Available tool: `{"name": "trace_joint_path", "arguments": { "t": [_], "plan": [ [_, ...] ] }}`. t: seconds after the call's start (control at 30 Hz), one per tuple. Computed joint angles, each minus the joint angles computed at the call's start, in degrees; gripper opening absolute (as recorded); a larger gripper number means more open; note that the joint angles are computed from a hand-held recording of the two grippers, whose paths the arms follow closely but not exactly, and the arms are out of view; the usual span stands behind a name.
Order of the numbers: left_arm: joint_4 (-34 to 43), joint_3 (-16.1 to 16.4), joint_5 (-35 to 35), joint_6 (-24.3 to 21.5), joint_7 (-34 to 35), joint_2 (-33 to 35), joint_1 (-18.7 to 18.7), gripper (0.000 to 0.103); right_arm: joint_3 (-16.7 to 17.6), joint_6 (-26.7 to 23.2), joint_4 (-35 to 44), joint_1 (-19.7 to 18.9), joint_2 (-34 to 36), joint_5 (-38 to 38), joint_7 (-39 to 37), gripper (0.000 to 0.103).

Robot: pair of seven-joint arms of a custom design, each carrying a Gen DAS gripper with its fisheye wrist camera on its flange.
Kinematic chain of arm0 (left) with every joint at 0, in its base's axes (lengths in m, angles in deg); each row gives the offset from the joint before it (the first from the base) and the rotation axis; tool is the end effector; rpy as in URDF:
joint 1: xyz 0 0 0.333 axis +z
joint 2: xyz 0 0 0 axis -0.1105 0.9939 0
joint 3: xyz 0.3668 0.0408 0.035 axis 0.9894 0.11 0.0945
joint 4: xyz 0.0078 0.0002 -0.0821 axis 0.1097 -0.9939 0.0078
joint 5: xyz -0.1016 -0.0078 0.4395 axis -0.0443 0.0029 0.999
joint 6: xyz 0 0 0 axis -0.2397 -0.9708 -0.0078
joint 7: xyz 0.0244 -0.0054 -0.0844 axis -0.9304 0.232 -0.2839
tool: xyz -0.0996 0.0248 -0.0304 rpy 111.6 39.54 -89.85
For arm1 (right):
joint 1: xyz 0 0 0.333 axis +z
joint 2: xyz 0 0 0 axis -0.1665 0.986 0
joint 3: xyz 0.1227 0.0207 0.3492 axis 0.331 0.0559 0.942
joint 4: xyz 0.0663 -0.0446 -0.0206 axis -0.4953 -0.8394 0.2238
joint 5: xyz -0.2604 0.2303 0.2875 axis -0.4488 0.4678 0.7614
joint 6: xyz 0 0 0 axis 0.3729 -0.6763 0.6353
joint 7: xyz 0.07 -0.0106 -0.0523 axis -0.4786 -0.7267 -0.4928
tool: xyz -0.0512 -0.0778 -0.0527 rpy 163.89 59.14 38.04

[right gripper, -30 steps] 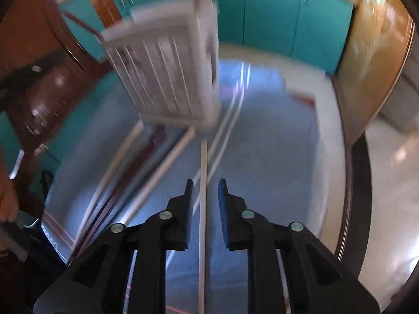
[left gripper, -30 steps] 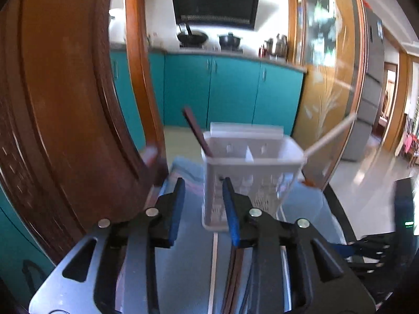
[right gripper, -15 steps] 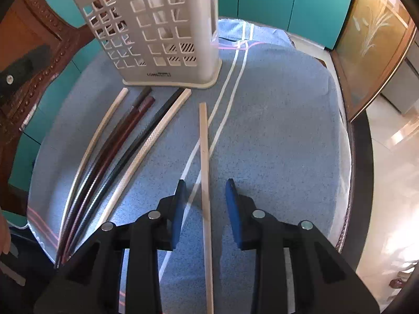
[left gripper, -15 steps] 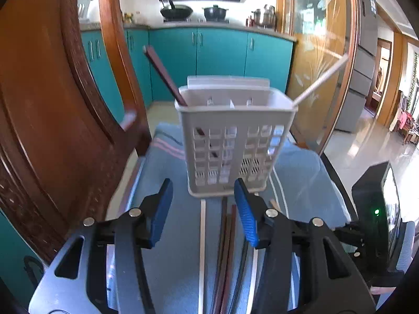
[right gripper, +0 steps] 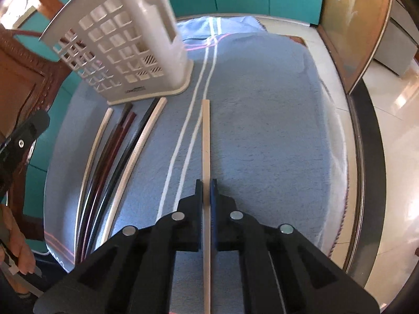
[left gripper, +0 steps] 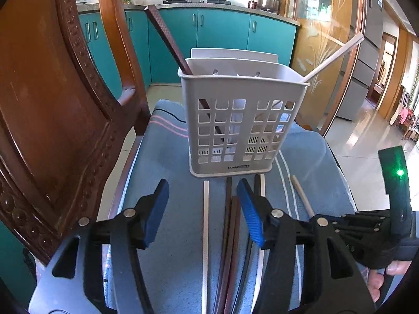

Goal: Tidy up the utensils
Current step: 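Grasp a white patterned chopstick with the left tool while the right tool holds its chopstick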

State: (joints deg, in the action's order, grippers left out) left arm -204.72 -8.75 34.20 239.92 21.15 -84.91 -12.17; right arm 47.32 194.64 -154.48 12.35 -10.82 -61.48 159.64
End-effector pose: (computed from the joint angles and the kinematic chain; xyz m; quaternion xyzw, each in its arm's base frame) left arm 0.6241 -0.1816 0.5629 -0.6080 0.6857 -0.3123 0.2502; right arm 0.6308 0.3220 0.5548 -0.6705 0.7097 -0.0723 0.2040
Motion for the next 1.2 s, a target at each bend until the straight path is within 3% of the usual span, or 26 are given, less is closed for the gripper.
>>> {"name": "trace_joint_path", "arguments": {
  "t": [0.33,0.77,0.87,0.93,1.0,1.2],
  "plan": [
    [0.55,-0.04,-0.57,-2.36,1.45,0.84,-0.39,0.059,-0.02,-0.30,-0.35,-0.14,-0.49,-0.59,-0.30,0.006],
    [2.42,-0.16,-11.55,-8.49,9.83,3.28,-0.37,0.059,-0.12,1.00,-0.29,0.12,-0.59,-1.99,0.31,0.012],
    [3.54,-0.04,-10.45,-10.25,9.17,4.66,-0.71,0.059,-0.13,1.20,-0.25,0.10,-0.45,-2.03,0.25,0.012],
    [4.48,0.29,-7.89,-11.45,7.18,5.71,-1.08,0.055,-0.11,1.18,-0.24,0.07,-0.44,-1.83,0.14,0.012],
    [5.61,0.76,-5.25,-12.82,3.97,6.94,-1.47,0.038,-0.06,1.42,-0.34,-0.05,-0.49,-1.26,-0.28,0.012],
    [7.70,1.23,-2.08,-15.69,0.43,9.24,-2.00,0.037,-0.34,0.76,0.52,0.73,0.10,-4.76,0.59,0.017]
  ]
}}
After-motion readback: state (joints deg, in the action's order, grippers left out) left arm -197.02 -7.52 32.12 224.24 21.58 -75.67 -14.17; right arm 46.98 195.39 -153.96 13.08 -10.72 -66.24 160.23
